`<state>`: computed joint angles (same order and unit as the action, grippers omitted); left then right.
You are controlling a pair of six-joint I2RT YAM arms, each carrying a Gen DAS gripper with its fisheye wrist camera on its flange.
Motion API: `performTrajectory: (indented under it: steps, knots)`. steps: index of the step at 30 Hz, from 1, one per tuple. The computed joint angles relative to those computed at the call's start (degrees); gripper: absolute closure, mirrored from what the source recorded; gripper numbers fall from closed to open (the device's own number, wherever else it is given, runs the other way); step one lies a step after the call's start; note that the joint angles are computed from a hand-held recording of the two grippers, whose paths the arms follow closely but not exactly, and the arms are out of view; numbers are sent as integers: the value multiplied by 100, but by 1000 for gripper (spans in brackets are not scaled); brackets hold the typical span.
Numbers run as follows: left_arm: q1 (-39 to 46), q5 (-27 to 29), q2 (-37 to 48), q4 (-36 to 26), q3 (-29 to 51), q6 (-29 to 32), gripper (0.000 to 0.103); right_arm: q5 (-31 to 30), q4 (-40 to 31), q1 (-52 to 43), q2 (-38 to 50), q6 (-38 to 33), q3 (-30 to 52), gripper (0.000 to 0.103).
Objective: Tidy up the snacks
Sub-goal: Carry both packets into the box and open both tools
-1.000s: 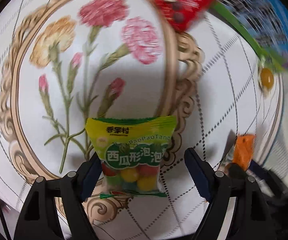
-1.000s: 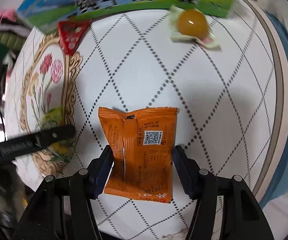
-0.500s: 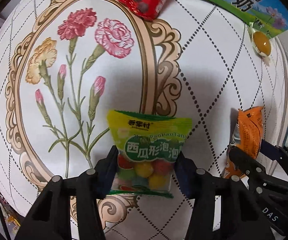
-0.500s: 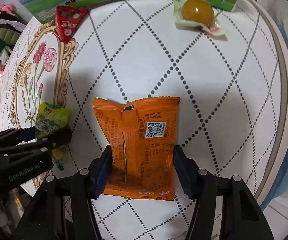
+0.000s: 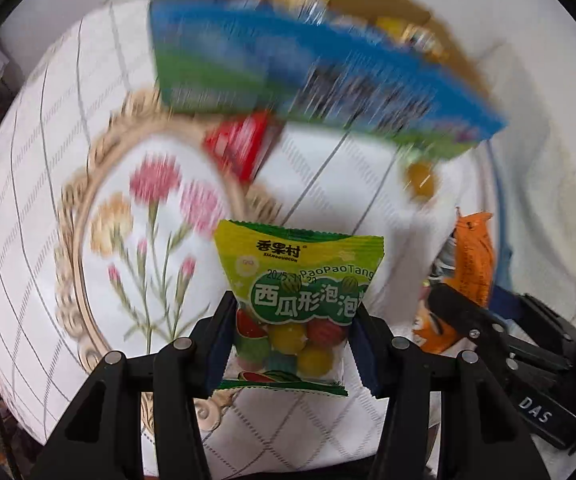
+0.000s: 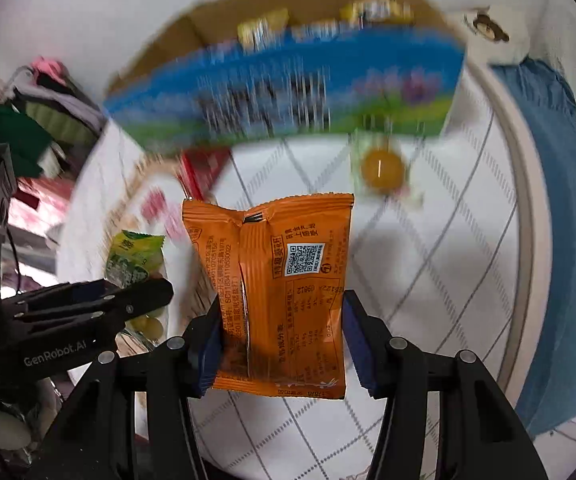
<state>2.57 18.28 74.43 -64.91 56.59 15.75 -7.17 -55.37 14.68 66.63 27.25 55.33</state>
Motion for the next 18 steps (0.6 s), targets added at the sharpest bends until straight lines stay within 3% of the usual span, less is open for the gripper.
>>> performTrajectory:
  steps: [8,10,12,18]
  knots:
    - [-538,248,2115,-729,3588,-428,53,-463,-407,-1058,1497,-859,2642,46]
    - [-632,17,2727,-693,4317,-495,53,-388,-505,-1183,2041,-1041,3346,46]
    - [-664,-253,3369,-1151,5435,-446,53,-390,-677,-1246,2700,-1135,4148,46]
    - [-777,-1032,5068,-1848,7527,-364,53,-459,-1415,-1353,4708,-1376,6479,46]
